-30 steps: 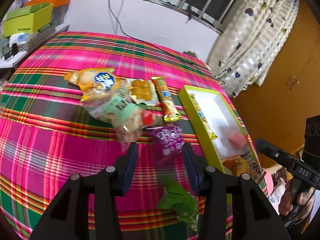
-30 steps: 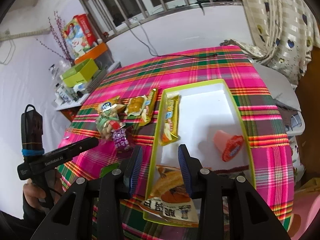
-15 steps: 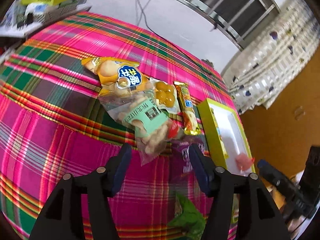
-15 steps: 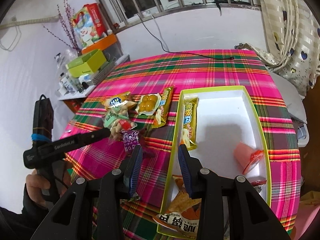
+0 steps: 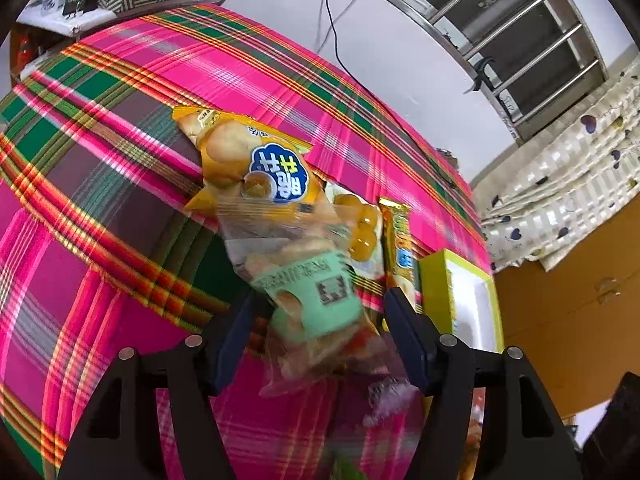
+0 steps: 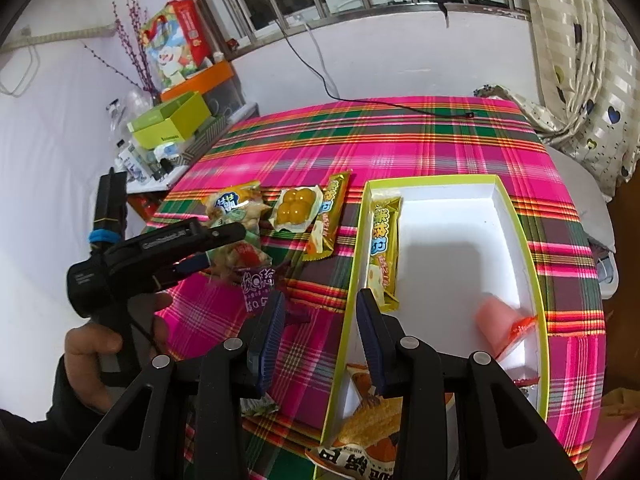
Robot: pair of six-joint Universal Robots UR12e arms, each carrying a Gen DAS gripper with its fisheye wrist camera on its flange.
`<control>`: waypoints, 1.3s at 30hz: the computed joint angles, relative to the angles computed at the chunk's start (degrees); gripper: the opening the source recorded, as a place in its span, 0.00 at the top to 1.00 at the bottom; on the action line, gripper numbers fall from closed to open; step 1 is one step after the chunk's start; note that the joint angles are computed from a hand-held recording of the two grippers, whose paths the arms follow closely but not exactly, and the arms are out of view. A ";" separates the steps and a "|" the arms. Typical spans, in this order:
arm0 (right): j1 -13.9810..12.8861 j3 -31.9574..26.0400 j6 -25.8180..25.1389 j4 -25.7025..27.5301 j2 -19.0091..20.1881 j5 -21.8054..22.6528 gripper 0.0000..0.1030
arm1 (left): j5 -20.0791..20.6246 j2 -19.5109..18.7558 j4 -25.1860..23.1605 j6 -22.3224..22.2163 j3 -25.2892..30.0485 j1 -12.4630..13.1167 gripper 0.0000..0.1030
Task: Organize snacks
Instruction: 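Move the left tool to the clear green-label cookie bag and grasp it, then grasp a yellow stick snack with the right tool while the left tool lifts the cookie bag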
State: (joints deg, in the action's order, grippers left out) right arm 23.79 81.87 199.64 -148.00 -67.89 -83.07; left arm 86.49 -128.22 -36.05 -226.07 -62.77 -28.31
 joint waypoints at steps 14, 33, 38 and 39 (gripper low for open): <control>0.55 -3.87 -2.08 2.74 1.98 -1.48 0.66 | 0.58 0.38 -1.32 5.44 -0.58 0.19 0.49; 1.58 -16.22 -6.07 11.48 9.75 -2.64 0.68 | 2.32 5.51 5.08 9.84 -8.07 0.69 0.56; 1.38 -20.63 -4.91 16.08 12.59 -3.76 0.69 | 1.99 6.20 6.43 9.78 -9.27 1.03 0.56; 1.36 -21.45 -4.83 17.00 13.13 -3.98 0.69 | 1.83 6.28 6.67 9.80 -9.44 1.09 0.56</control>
State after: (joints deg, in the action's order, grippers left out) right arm 25.15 60.41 194.81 -131.01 -54.76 -87.05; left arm 88.32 -121.95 -29.38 -216.27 -72.21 -27.22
